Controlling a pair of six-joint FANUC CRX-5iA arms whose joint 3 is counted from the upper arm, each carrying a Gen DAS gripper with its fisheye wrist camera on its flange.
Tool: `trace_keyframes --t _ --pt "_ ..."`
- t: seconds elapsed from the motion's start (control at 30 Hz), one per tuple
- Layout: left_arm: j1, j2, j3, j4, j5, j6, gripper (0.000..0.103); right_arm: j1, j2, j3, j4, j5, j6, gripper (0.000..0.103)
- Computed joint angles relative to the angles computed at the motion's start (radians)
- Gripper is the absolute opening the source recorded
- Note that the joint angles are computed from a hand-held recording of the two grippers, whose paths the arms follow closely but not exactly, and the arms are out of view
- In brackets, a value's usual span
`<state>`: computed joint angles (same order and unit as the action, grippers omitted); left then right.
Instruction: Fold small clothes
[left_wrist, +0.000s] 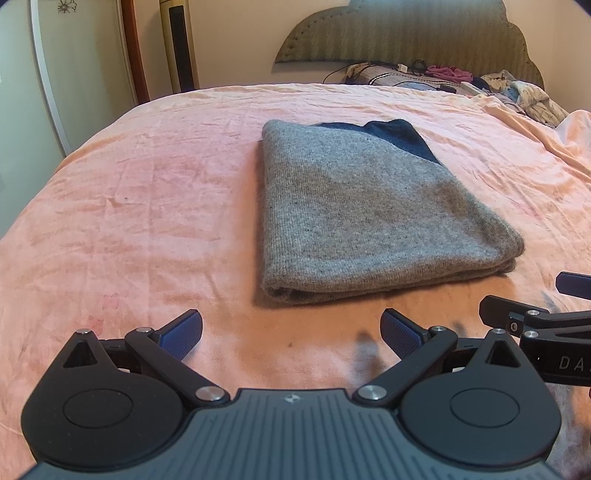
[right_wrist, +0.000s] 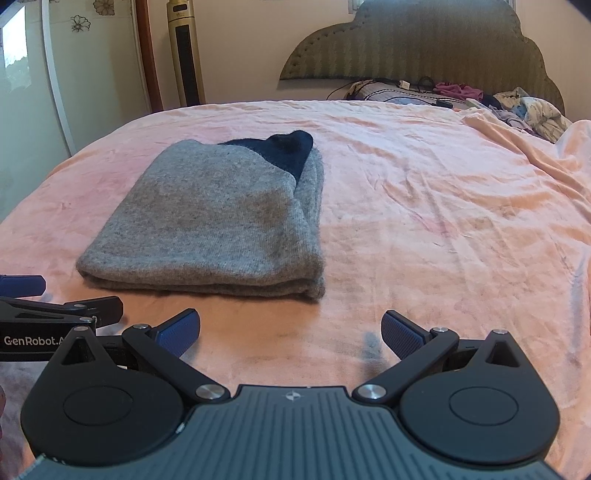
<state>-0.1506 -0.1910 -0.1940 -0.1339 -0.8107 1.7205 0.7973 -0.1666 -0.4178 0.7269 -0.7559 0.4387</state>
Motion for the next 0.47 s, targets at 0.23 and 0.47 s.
trace_keyframes --t 0.23,0.47 --pt "0.003 -0.012 -0.016 0.002 0.026 -0.005 0.103 0.001 0.002 0.005 -0.009 -0.002 0.011 0.103" --pt "0.013 -0.020 -0.028 -0.003 0.030 0.011 0.103 -0.005 -0.002 0.007 -0.025 0.010 0.032 0.103"
